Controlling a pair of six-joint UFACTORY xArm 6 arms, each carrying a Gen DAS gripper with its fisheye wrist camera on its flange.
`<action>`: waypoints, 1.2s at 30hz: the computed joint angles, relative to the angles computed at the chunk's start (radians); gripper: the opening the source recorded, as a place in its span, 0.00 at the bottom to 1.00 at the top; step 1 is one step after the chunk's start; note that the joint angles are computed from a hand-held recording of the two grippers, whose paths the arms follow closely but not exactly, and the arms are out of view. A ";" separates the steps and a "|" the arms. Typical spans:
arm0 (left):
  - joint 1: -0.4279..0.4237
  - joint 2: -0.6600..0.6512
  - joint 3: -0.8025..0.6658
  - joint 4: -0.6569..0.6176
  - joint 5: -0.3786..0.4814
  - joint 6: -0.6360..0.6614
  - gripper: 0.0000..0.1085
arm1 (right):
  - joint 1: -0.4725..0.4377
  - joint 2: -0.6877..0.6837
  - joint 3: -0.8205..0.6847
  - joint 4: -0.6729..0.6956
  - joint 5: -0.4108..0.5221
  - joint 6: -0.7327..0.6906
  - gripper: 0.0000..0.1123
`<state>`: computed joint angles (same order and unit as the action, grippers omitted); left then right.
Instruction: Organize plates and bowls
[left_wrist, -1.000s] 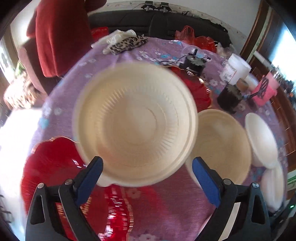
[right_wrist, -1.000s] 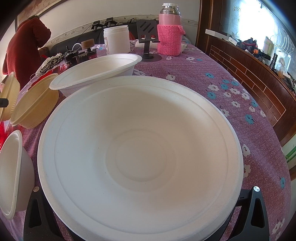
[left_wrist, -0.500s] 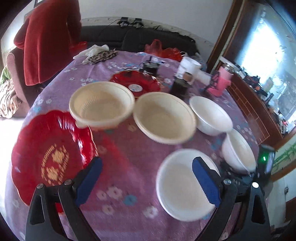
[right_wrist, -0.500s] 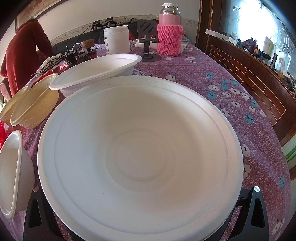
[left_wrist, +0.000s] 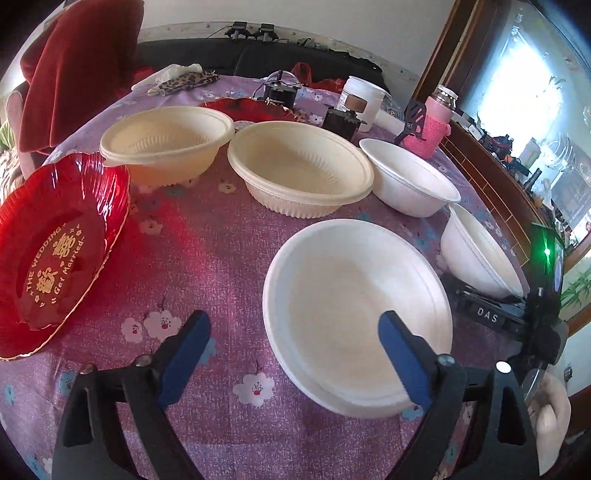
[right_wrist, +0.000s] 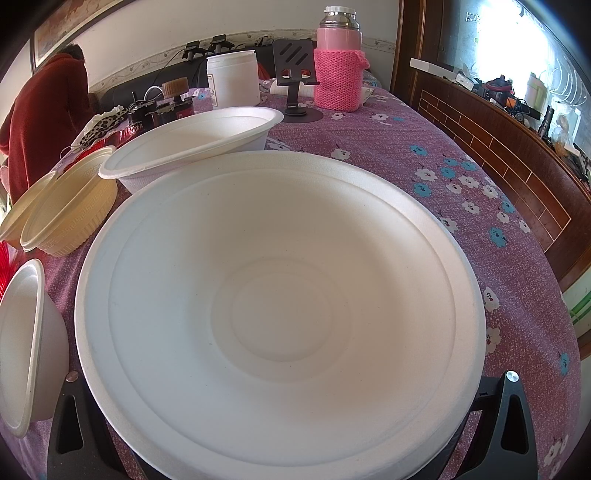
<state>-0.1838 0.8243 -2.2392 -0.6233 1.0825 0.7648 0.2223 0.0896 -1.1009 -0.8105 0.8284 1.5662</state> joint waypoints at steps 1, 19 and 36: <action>0.002 0.024 -0.039 0.003 0.027 -0.019 0.71 | 0.000 0.000 0.000 0.000 0.000 0.000 0.91; -0.016 0.076 -0.102 0.051 0.051 -0.099 0.61 | -0.026 -0.065 0.061 0.173 -0.086 -0.214 0.91; -0.001 0.108 -0.159 0.018 0.110 -0.090 0.61 | 0.100 -0.267 0.128 -0.149 -0.234 0.137 0.89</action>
<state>-0.1847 0.9326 -2.3986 -0.6049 1.1927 0.6752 0.3220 -0.1770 -0.9726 -0.9591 0.5945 1.7031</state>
